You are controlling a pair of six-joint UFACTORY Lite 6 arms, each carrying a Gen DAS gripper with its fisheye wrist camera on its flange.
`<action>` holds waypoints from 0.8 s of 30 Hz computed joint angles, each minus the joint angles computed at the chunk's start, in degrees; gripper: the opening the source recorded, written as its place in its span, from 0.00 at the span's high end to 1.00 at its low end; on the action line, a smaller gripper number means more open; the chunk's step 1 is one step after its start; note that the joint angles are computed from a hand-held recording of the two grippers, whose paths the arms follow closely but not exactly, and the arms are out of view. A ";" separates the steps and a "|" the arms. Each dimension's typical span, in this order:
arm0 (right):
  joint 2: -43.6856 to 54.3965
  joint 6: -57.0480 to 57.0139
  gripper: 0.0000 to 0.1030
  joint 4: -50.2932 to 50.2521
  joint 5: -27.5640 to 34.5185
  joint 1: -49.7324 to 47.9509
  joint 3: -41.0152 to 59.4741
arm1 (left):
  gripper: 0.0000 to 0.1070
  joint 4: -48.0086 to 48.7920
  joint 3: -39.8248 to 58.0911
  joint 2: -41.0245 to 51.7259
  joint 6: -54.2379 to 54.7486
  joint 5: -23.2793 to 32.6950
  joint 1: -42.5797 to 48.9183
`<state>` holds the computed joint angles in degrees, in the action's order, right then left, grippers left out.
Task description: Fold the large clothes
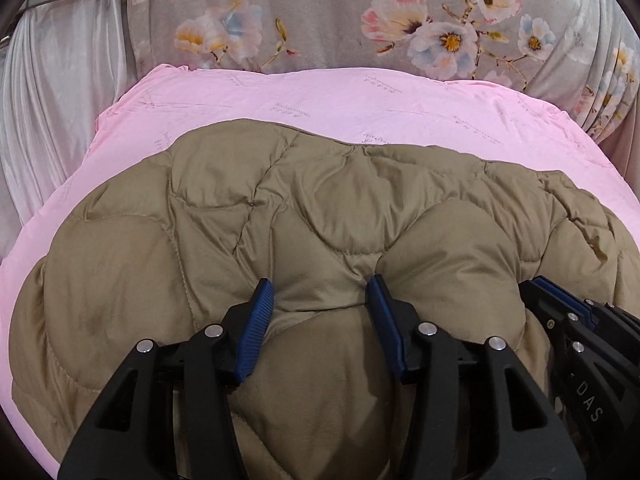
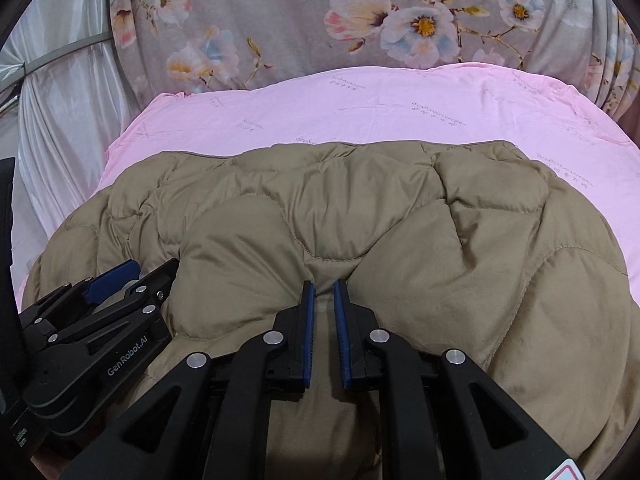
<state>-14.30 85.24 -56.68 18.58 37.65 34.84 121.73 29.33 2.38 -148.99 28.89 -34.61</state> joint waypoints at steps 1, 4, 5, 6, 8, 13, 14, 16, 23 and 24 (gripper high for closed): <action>0.19 0.02 0.88 0.00 0.14 0.11 0.09 | 0.55 -0.34 0.29 0.43 0.33 0.14 -0.10; 0.45 -0.18 0.88 0.24 0.10 0.12 0.07 | 0.55 -1.26 1.03 1.40 0.91 0.38 -0.53; 0.55 -0.70 0.88 0.63 0.13 0.01 0.21 | 0.55 -1.56 1.10 1.50 1.09 0.45 -0.67; 0.64 -0.88 0.88 0.79 0.28 0.08 0.29 | 0.55 -1.59 1.15 1.56 1.10 0.41 -0.66; 1.09 -1.40 0.88 1.27 0.50 0.13 0.80 | 0.55 -1.89 1.23 1.63 1.44 0.43 -0.70; 1.65 -2.21 0.88 1.75 0.22 -0.21 1.21 | 0.55 -1.91 1.37 1.85 1.42 0.45 -0.71; 2.14 -2.40 0.88 1.76 -0.08 -0.51 1.55 | 0.55 -1.88 1.28 1.83 1.34 0.61 -0.79; 3.53 -1.68 0.88 0.95 -0.31 -0.76 2.57 | 0.55 -1.30 2.10 2.69 1.34 0.59 -0.30; 11.21 -0.98 0.88 -2.96 -3.21 -4.38 8.49 | 0.55 1.42 7.94 7.79 0.93 -0.63 2.82; 12.59 -1.82 0.88 -2.76 -3.89 -5.25 9.71 | 0.55 1.85 9.24 8.83 0.99 -0.95 3.48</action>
